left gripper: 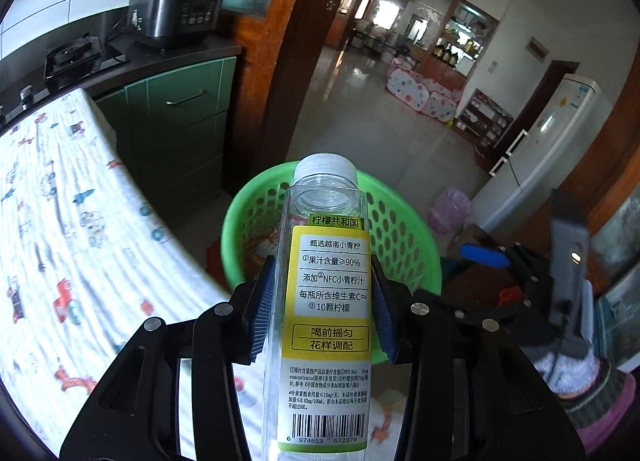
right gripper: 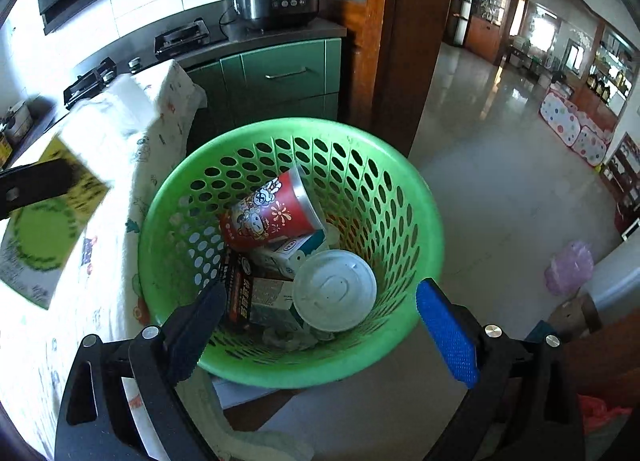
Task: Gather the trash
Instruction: 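Open both tools to drop the lid and bottle into the basket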
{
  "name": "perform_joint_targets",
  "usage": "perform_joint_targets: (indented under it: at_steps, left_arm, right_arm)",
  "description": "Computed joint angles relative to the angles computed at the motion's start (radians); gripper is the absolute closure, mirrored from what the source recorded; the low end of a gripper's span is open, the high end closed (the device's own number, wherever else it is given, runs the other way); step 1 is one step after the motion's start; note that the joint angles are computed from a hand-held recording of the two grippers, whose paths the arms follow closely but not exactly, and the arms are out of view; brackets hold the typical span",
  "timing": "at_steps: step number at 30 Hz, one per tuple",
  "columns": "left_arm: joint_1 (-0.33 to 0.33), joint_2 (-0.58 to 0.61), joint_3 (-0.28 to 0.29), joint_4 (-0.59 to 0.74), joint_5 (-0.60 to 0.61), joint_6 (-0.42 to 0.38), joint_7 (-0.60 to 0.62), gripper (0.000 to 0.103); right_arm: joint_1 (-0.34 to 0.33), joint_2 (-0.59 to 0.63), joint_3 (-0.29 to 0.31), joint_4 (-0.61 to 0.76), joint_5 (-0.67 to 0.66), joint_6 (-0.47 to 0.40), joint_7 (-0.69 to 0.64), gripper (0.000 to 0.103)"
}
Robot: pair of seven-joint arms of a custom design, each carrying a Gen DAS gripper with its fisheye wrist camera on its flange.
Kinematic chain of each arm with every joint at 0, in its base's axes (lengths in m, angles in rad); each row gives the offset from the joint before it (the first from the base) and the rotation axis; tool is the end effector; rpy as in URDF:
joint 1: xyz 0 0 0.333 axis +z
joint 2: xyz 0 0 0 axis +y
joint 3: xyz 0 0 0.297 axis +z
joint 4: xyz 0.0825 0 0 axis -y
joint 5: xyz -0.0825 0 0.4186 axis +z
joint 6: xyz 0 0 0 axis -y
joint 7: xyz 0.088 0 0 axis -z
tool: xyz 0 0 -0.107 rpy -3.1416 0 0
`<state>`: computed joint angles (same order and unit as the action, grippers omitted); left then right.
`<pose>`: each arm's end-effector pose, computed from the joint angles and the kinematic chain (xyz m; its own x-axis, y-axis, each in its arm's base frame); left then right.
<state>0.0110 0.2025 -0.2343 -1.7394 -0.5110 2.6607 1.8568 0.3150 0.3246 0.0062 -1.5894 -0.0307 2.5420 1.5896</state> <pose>0.6833 -0.1291 0.5093 -0.2363 -0.9155 0.3256 -0.7553 -0.0377 -0.6543 0.6917 0.2300 0.4901 0.3107 -0.9504 0.0159 -0.7661 -0.2603 -0.5876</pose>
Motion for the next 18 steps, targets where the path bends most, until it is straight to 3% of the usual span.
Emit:
perform_joint_targets:
  at_steps: [6, 10, 18]
  left_arm:
    - [-0.018, 0.061, -0.007, 0.049, 0.049, 0.015, -0.065, 0.059]
    - [-0.036, 0.093, -0.005, 0.074, 0.145, 0.024, -0.130, 0.059]
    - [-0.017, 0.121, -0.027, 0.097, 0.182, 0.022, -0.185, 0.058]
  right_arm:
    - [0.003, -0.048, -0.001, -0.058, -0.019, 0.037, 0.004, 0.010]
    - [-0.003, -0.068, 0.002, -0.082, -0.013, 0.051, 0.009, 0.010]
    - [-0.008, -0.081, 0.005, -0.097, -0.018, 0.047, 0.015, 0.010]
